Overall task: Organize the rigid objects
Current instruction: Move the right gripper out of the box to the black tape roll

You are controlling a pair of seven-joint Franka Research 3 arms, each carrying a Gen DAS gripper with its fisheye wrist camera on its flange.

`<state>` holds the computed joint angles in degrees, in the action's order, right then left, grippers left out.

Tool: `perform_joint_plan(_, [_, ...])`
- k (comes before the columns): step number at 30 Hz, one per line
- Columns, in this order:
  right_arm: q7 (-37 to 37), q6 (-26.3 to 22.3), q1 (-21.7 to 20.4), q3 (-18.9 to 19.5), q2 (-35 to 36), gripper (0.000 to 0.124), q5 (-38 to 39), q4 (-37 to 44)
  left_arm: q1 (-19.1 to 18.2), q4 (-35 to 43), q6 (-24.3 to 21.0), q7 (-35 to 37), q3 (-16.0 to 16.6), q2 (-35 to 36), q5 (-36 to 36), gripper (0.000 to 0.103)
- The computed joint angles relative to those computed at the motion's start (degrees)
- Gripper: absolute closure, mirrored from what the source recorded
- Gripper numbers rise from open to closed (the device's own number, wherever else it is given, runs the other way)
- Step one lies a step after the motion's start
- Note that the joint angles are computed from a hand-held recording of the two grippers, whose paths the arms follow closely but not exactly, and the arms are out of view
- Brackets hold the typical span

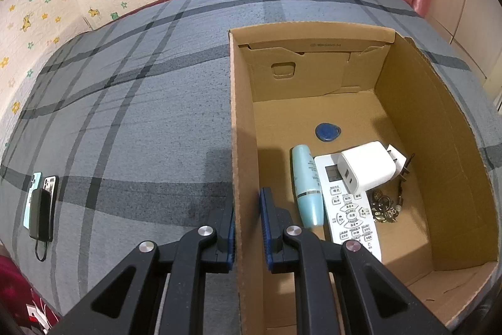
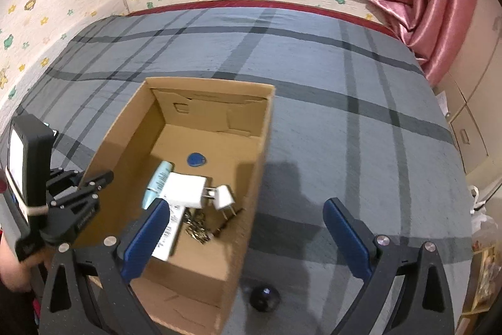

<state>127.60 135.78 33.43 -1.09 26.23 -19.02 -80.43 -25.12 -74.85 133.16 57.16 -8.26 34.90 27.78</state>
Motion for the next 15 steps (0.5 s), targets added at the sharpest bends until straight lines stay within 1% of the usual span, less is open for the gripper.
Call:
perform_joint_plan(6, [2.6,3.6,-0.5,-0.3,-6.1,0.024,-2.7,-9.5,-0.2,0.1,-0.2,-0.2,0.1,0.0,0.2,0.089])
perform_joint_plan(15, [6.9,6.6,-2.4,1.4,-12.3,0.024,-7.5,-20.2,-0.5,0.7,-1.0,-0.5,0.3,0.3,0.6,0.089])
